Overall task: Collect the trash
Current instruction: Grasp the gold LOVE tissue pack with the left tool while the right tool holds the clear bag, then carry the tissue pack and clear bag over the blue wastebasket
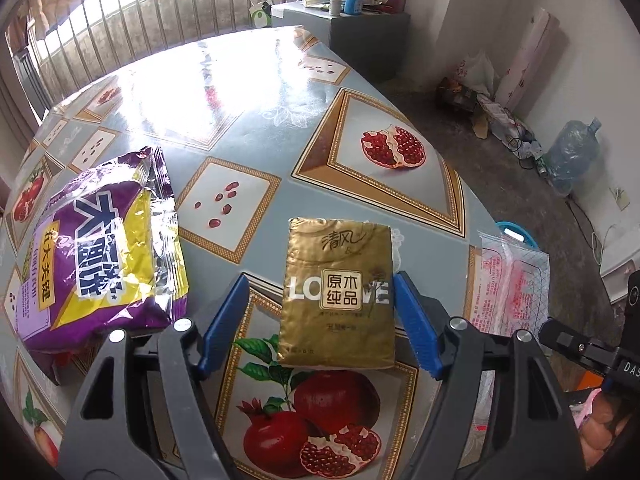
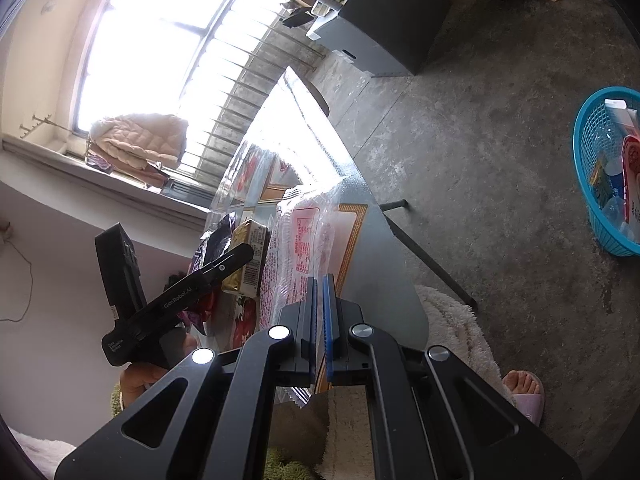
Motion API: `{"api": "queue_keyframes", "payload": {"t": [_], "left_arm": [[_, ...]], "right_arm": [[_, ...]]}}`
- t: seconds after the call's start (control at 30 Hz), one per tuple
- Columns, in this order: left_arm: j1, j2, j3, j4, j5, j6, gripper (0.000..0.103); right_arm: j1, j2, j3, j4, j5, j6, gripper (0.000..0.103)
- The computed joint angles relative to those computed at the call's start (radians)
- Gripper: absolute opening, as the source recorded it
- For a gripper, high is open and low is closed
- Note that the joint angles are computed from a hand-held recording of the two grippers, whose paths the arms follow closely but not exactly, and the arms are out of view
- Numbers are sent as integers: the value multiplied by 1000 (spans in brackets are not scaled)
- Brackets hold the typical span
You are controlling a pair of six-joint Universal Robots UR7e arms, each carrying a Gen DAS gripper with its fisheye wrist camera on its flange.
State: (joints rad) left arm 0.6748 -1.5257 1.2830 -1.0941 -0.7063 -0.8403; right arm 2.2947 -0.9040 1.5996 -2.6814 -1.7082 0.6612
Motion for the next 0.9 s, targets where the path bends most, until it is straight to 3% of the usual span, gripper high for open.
{"api": "queue_keyframes", "payload": {"t": [0.13, 0.2, 0.23, 0.33, 0.6, 0.9], "left_arm": [[0, 7, -3, 39, -9, 3, 70], [-1, 8, 4, 48, 0, 16, 61], [-1, 6, 8, 33, -7, 32, 49], [-6, 18, -9, 57, 3, 10, 49], [-16, 65, -31, -87, -64, 128, 49], [-24, 162, -61, -273, -166, 300, 49]], "right_arm": [[-5, 6, 8, -21, 29, 1, 3], [-7, 1, 16, -31, 33, -4, 3], [-9, -5, 21, -37, 32, -7, 3], [-16, -26, 43, -61, 25, -10, 3], [-24, -73, 96, -123, -12, 14, 3], [-24, -160, 137, -152, -157, 10, 3]]}}
